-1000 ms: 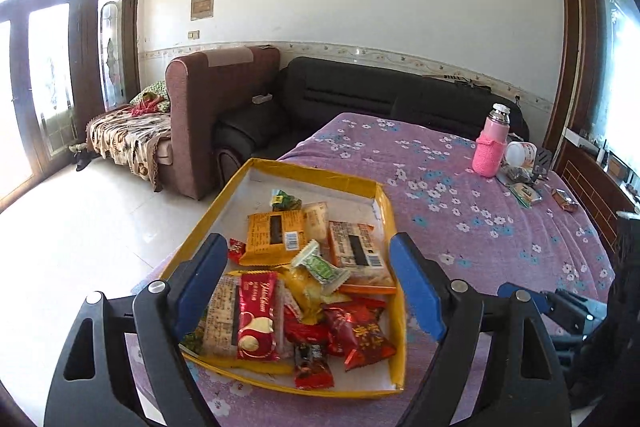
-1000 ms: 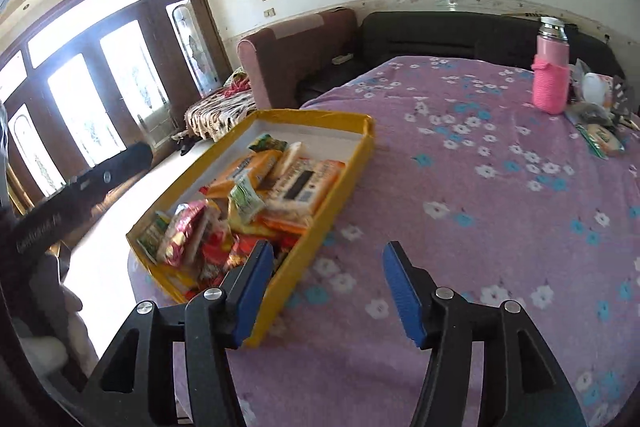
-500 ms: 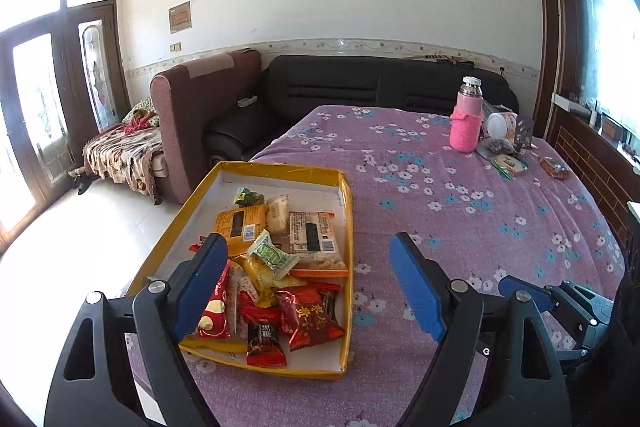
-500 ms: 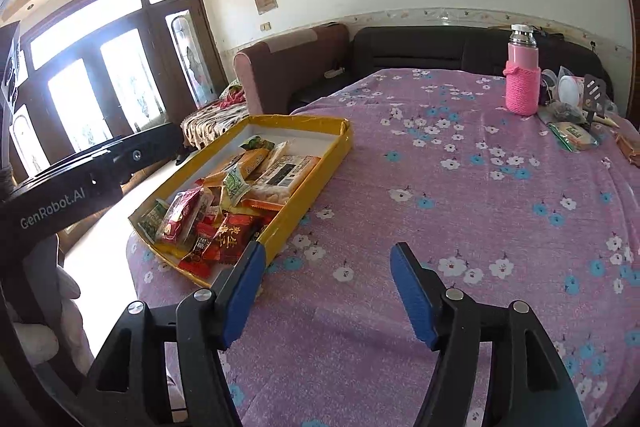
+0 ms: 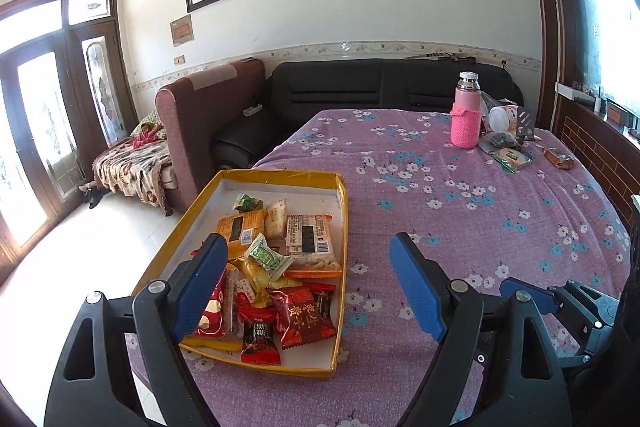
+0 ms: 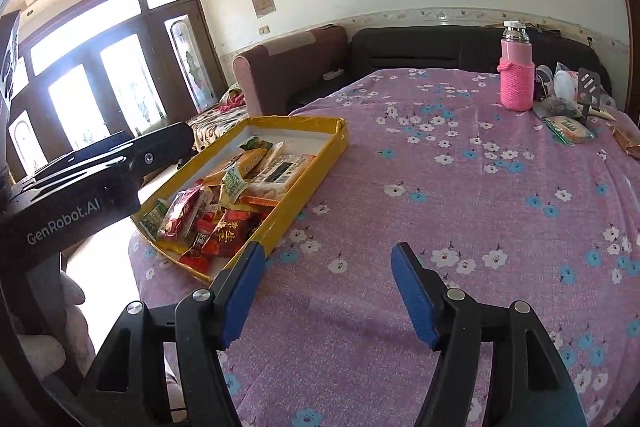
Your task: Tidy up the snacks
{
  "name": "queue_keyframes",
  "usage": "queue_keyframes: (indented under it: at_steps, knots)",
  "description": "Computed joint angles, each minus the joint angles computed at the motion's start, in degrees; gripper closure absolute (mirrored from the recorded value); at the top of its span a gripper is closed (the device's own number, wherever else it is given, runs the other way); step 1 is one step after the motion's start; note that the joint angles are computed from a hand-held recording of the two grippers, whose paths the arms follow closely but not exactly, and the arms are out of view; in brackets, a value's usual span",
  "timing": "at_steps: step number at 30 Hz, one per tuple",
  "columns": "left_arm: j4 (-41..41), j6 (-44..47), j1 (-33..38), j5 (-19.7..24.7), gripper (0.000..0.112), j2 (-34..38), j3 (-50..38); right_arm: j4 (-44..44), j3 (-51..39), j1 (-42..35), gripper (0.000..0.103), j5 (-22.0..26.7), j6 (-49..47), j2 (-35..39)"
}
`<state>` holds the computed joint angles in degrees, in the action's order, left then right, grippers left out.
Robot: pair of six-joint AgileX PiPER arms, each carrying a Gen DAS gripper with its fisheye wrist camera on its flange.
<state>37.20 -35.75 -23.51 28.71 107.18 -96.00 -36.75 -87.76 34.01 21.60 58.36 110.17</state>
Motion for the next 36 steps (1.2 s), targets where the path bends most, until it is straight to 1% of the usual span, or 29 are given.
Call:
queue_keyframes:
  at_steps: [3, 5, 8, 9, 12, 13, 14, 15, 18, 21, 22, 25, 29, 36]
  knots:
    - [5.9, -5.5, -1.0, 1.0, 0.028, 0.0, 0.4, 0.3, -0.3, 0.1, 0.036, 0.1, -0.6, 0.3]
    - [11.4, -10.6, -1.9, 2.6, 0.028, 0.2, 0.5, 0.6, -0.4, 0.2, 0.036, 0.0, -1.0, 0.3]
    - [21.5, -20.2, -3.9, 8.1, 0.027, 0.8, 0.3, 0.7, -0.7, 0.4, 0.036, 0.1, -1.2, 0.6]
    - [25.5, -24.0, -4.9, 10.9, 0.027, 1.1, 0.3, 0.9, -0.7, 0.3, 0.036, 0.0, -1.4, 0.7]
    - [33.6, -31.5, -6.6, 16.3, 0.027, 1.0, 1.7, 1.0, -0.9, 0.3, 0.036, -0.1, -1.6, 0.8]
    - [35.7, -33.6, -7.0, 17.2, 0.026, 0.8, 2.6, 1.2, -1.1, 0.3, 0.035, 0.1, -1.9, 1.0]
    - [37.1, -35.3, -7.0, 17.2, 0.025, 0.2, 3.7, 1.5, -1.4, 0.4, 0.035, 0.2, -2.2, 1.2]
    - [37.0, -35.7, -6.6, 16.3, 0.023, -0.2, 4.5, 1.9, -1.8, 0.5, 0.035, 0.3, -2.6, 1.5]
    - [33.2, -34.1, -4.7, 12.2, 0.023, -1.4, 6.1, 3.7, -3.0, 0.7, 0.035, 0.7, -4.7, 2.4]
    - [24.2, -26.5, -2.5, 8.2, 0.023, -1.0, 5.1, 5.1, -4.4, 1.3, 0.034, 1.4, -6.4, 3.4]
    - [21.1, -24.0, -2.1, 7.8, 0.023, -0.5, 4.4, 5.8, -5.1, 1.4, 0.032, 1.7, -7.3, 3.9]
    - [14.0, -17.7, -0.8, 7.7, 0.023, 1.0, 2.2, 7.1, -6.7, 2.0, 0.031, 2.7, -9.2, 5.1]
    - [8.6, -13.3, 0.4, 8.1, 0.023, 2.5, 0.6, 9.0, -7.9, 2.3, 0.030, 3.6, -11.2, 6.2]
    - [5.9, -11.1, 1.5, 8.0, 0.023, 3.3, 0.2, 11.6, -10.8, 2.6, 0.029, 5.6, -14.1, 8.4]
